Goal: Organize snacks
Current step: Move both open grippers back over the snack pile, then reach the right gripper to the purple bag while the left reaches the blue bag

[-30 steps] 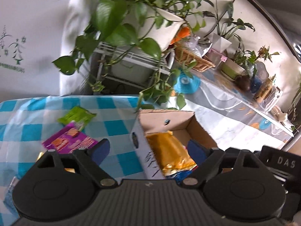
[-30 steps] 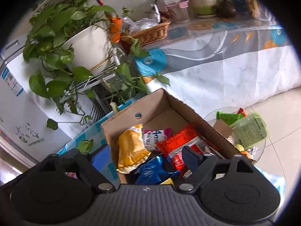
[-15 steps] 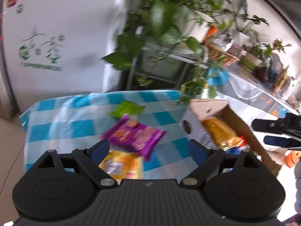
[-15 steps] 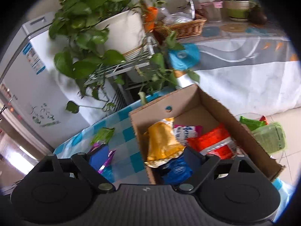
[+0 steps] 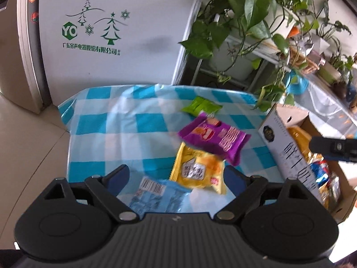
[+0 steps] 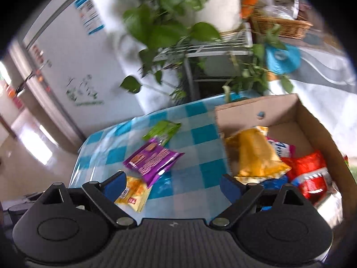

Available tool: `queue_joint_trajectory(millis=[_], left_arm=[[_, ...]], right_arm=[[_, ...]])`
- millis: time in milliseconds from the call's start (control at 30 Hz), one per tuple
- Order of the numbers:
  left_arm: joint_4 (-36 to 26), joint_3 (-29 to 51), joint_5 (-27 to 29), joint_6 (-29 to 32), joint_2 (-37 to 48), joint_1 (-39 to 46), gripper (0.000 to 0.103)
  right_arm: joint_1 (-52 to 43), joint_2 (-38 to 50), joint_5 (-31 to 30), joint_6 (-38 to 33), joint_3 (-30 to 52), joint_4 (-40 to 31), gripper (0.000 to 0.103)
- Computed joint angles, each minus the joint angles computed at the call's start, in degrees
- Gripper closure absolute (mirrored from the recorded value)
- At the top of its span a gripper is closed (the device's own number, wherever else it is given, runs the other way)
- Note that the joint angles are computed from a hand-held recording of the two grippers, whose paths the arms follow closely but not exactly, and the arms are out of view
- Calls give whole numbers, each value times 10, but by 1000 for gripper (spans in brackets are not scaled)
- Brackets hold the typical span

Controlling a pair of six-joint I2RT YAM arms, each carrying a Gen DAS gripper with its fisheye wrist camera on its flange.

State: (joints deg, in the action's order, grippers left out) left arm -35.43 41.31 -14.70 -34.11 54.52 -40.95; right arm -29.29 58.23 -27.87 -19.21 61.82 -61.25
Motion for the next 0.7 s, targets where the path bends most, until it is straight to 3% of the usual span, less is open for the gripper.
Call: queue_joint_trajectory(millis=[300,700], left_arm=[[-21,-12,-1,-46,15,-43,11],[-44,-23,16,-78,-6,23,10]], right_arm=[[117,10,63,61,-32,60,8],[188,72,99,75,-40,140,8]])
